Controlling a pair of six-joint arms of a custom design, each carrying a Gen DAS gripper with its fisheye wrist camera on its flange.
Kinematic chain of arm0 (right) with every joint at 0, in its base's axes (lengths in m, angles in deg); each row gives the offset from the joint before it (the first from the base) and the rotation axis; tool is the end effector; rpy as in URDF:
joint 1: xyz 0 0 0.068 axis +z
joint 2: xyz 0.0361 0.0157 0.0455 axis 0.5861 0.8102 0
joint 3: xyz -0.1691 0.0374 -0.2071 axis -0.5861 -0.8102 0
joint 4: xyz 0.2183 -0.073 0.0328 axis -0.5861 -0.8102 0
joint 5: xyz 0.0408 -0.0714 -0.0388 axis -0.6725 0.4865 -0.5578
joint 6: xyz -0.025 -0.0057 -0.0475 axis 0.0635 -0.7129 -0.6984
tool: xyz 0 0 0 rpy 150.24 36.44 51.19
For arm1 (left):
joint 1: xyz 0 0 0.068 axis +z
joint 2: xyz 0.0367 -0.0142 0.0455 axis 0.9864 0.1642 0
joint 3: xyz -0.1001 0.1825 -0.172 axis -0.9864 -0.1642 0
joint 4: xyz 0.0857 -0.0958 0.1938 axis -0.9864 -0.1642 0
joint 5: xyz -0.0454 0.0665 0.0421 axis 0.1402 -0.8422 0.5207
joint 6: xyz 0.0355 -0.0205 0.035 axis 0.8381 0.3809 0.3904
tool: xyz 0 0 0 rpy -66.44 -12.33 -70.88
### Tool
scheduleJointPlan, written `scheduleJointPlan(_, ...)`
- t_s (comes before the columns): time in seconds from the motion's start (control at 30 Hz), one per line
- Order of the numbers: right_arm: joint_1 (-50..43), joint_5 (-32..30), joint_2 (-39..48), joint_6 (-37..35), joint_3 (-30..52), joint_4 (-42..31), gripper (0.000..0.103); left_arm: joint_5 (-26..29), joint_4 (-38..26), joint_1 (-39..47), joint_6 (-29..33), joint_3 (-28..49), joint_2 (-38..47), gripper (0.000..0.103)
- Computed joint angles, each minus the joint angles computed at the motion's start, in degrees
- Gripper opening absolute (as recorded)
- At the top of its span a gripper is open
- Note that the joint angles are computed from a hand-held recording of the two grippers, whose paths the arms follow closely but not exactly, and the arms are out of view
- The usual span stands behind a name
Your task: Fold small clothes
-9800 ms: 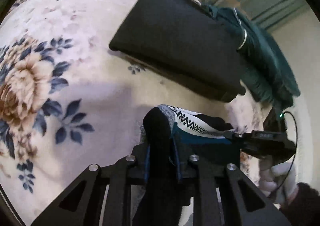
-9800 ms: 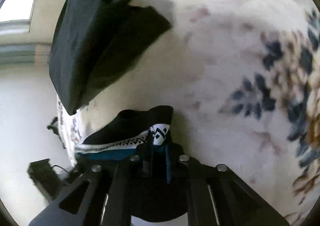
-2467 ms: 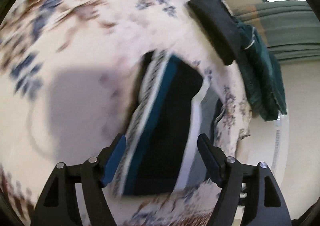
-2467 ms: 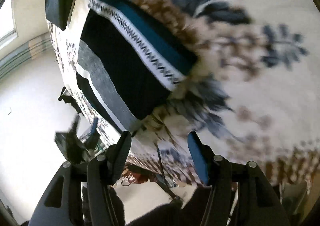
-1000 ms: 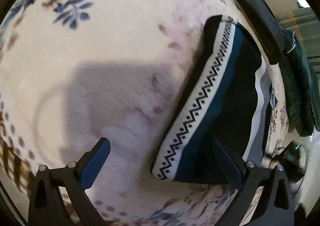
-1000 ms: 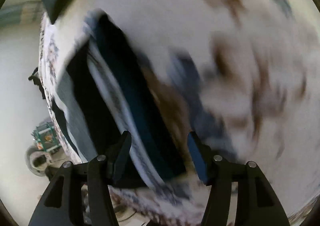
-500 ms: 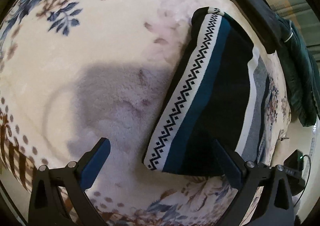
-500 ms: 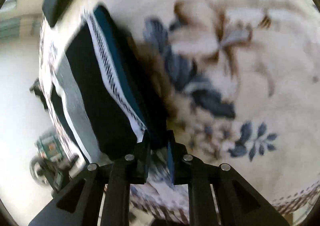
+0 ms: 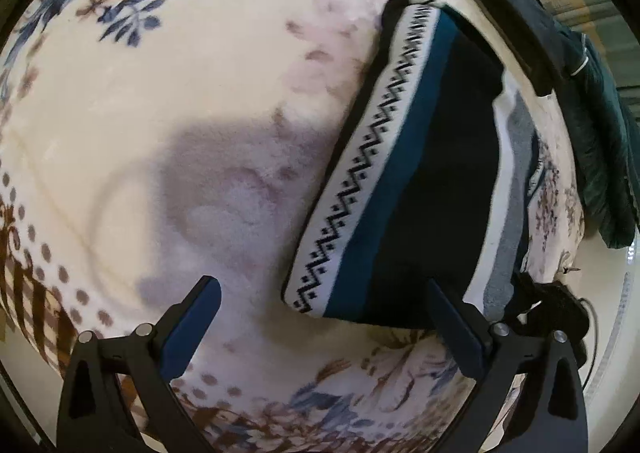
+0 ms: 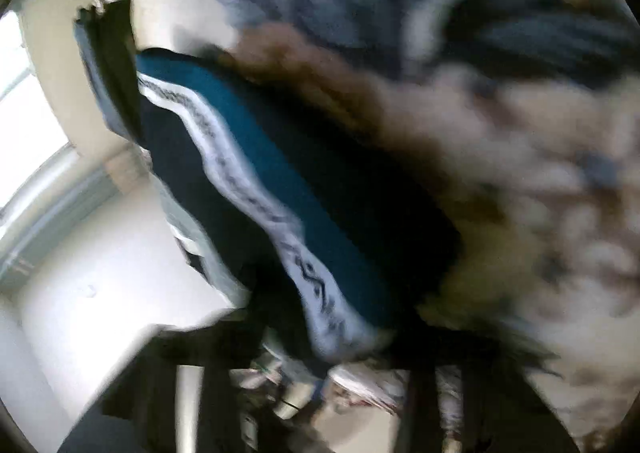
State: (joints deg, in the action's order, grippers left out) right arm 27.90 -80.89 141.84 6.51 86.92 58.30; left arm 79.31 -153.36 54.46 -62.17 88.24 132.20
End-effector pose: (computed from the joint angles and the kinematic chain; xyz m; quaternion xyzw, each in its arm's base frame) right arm 0.2308 -0.0056 0.1358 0.5021 0.7164 0.4844 0.0120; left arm 0.2322 -0.1250 0.3338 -0.1112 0.9760 -0.1858 0.0219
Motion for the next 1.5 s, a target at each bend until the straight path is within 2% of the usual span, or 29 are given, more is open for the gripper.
scheduleJointPlan(0.07, 1.3, 2.7, -3.7, -6.5, 5.0, -8.4, 0.016, -0.5, -0.1, -0.6, -0.1, 1.4, 0.6, 0.103)
scheduleJointPlan(0.13, 2.7, 6.5, -6.4, -17.0, 11.8, -20.8, 0.015, -0.7, -0.1, -1.1, -0.2, 2.2, 1.2, 0.103)
scheduleJointPlan(0.2, 5.2, 12.9, -5.1, -29.5, 18.6, -34.3, 0.015, -0.6, 0.3, -1.2, -0.6, 2.2, 1.3, 0.103)
scheduleJointPlan(0.23, 5.3, 12.9, -3.6, -31.5, 19.1, -36.2, 0.017, -0.7, 0.3, -1.1, -0.6, 2.2, 1.3, 0.103)
scheduleJointPlan(0.33, 1.4, 8.0, 0.1, -32.6, 18.0, -40.5, 0.047, -1.0, 0.3, -1.2, -1.0, 2.5, 1.2, 0.103)
scheduleJointPlan(0.4, -2.6, 6.9, -2.7, -35.0, 18.1, -44.6, 0.047, -1.0, -0.3, -0.7, -0.6, 3.5, 1.6, 0.103)
scheduleJointPlan(0.5, -6.8, 9.6, -4.8, -40.6, 22.5, -53.2, 0.047, -1.6, 0.4, 0.7, 1.0, 6.9, 4.3, 0.103)
scheduleJointPlan(0.53, -8.7, 10.2, -4.4, -43.4, 24.4, -55.1, 0.052, -1.7, 0.8, 1.5, 1.9, 8.1, 5.5, 0.103)
scheduleJointPlan(0.57, -9.6, 10.8, -3.7, -45.5, 26.8, -56.5, 0.059, -2.1, 1.3, 2.0, 2.5, 10.0, 7.3, 0.103)
scheduleJointPlan(0.6, -10.5, 10.9, -0.9, -48.8, 31.0, -58.1, 0.060, -2.2, 2.7, 2.6, 3.2, 12.6, 10.0, 0.103)
scheduleJointPlan(0.67, -14.5, 9.6, 8.0, -56.4, 40.4, -60.6, 0.060, 0.3, 5.2, 4.8, 4.7, 16.8, 15.6, 0.103)
scheduleJointPlan(0.8, -13.0, 9.7, 25.6, -62.8, 60.7, -63.4, 0.060, 4.4, 9.6, 8.4, 4.7, 25.8, 27.4, 0.099)
scheduleJointPlan(0.83, -15.1, 9.5, 30.3, -67.1, 66.7, -66.9, 0.060, 5.5, 11.2, 8.8, 4.5, 26.6, 28.9, 0.091)
scheduleJointPlan(0.87, -14.5, 8.9, 34.0, -68.2, 70.5, -67.8, 0.060, 6.3, 12.0, 9.1, 4.8, 28.6, 31.0, 0.067)
scheduleJointPlan(0.93, -13.8, 7.0, 40.4, -68.6, 77.6, -69.8, 0.060, 9.7, 13.5, 9.6, 5.2, 30.5, 33.2, 0.027)
scheduleJointPlan(1.0, -12.7, 5.0, 46.5, -69.0, 85.5, -73.0, 0.060, 9.8, 13.4, 9.6, 4.4, 33.4, 35.2, 0.025)
scheduleJointPlan(1.07, -11.2, 7.2, 49.5, -67.4, 90.3, -73.8, 0.060, 10.1, 12.9, 10.9, 3.2, 35.9, 36.9, 0.024)
scheduleJointPlan(1.13, -10.5, 8.2, 50.8, -65.7, 92.6, -74.0, 0.060, 11.5, 15.3, 13.1, 0.5, 34.4, 35.8, 0.022)
scheduleJointPlan(1.2, -10.9, 7.5, 50.5, -63.7, 93.2, -74.3, 0.060, 13.2, 16.7, 14.8, -0.2, 31.1, 32.8, 0.026)
scheduleJointPlan(1.23, -11.6, 5.9, 48.9, -63.8, 90.8, -73.7, 0.060, 13.9, 16.5, 15.3, 0.5, 30.0, 31.6, 0.029)
scheduleJointPlan(1.27, -12.0, 4.2, 49.0, -64.0, 91.2, -74.4, 0.060, 14.7, 16.7, 15.7, 1.4, 28.1, 30.0, 0.044)
scheduleJointPlan(1.33, -12.8, 2.2, 49.0, -66.7, 91.7, -77.2, 0.060, 14.1, 18.7, 15.4, 2.6, 21.0, 24.4, 0.067)
scheduleJointPlan(1.37, -12.7, 2.2, 49.2, -67.8, 92.1, -78.2, 0.063, 14.6, 20.4, 15.0, 3.0, 17.0, 21.8, 0.067)
scheduleJointPlan(1.43, -12.4, 2.8, 50.7, -70.9, 93.6, -81.6, 0.072, 16.3, 19.0, 13.7, 4.1, 16.1, 22.2, 0.067)
scheduleJointPlan(1.5, -11.4, 3.4, 53.2, -72.1, 95.8, -83.7, 0.072, 15.7, 20.0, 11.8, 4.0, 14.6, 22.7, 0.064)
